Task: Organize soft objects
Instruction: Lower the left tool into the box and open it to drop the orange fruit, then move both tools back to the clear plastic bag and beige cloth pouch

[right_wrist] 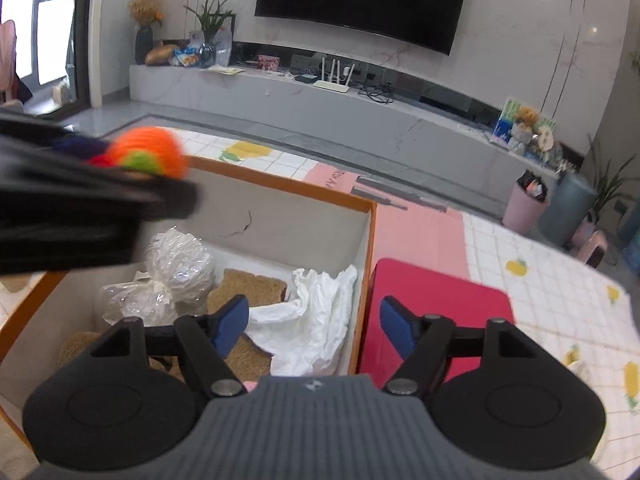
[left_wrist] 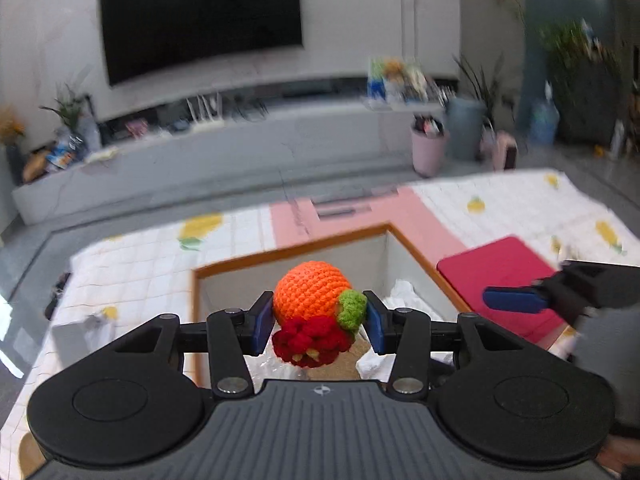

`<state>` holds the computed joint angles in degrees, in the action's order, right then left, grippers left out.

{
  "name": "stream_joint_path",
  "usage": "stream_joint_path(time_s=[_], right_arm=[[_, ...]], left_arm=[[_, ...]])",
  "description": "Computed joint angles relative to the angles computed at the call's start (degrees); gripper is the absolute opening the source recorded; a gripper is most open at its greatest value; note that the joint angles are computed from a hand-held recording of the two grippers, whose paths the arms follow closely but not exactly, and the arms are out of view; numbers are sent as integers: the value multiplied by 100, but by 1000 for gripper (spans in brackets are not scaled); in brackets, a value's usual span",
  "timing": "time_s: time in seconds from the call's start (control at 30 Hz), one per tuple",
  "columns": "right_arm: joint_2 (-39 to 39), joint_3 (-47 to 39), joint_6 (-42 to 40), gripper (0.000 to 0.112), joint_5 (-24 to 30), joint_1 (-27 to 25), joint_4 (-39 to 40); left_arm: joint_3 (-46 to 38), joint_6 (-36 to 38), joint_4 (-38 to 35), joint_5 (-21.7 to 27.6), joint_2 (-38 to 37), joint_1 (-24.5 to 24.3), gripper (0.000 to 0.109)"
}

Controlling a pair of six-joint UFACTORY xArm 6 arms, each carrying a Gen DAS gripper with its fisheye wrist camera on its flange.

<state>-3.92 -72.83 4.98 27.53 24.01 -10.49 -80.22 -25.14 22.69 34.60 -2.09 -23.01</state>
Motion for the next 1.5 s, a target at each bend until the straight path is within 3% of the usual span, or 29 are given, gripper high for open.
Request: stream_joint_path(time_s=[0.13,0.27,0.47,0.57,0.7,1.03,1.3,1.5], right_arm=[[-6,133,-325,72,-232,-56,420],[31,242,-460,72,-467,-57,452],[71,223,-629,72,-538,-87,735],[49,245,-633,72,-543,-93,815],[13,248,-559,72,-474,-84,800],[-383,157,-545,72,1,-74,1125],[-1327,462,48,81,208,-390,-30],[-2063,840,-126,81,568,-1022,-499]], left_arm=[[-1011,54,-379,609,951,174,52],[-1871,-175,-314,1261,1678,354,52],[-2005,-542,-402,1558,1806,506,53],[-2096,-641,-177,1825,1811,439,71],[-1752,-744,-21,1655,1483,376,84],[-1829,-863,220,2113,1031,113,87],[-2189,-1107,374,2195,710,-377,87],[-2213,-1329,199,1703,597,-902,88]])
